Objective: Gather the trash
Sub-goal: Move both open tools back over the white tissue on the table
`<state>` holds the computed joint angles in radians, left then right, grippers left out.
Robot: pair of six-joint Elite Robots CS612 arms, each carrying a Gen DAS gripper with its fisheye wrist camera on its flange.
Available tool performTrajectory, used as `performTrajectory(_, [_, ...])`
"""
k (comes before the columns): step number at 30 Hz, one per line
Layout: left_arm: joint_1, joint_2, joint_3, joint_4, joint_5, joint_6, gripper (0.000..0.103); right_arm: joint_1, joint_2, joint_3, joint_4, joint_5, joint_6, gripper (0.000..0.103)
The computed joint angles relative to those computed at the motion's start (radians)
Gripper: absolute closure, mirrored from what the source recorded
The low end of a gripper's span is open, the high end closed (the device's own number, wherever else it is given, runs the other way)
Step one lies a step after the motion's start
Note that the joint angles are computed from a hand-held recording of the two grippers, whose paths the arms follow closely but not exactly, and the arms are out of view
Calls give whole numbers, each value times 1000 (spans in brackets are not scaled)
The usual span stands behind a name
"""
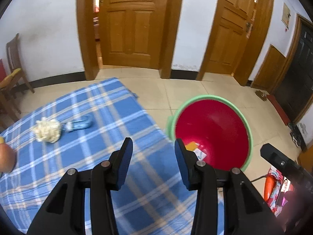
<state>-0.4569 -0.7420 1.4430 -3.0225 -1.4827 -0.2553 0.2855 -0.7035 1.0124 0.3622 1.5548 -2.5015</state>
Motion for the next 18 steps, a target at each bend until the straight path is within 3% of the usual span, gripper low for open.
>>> performTrajectory(18, [87,-15,37,-9,128,-85,57,39,84,-172,111,-22,-64,33])
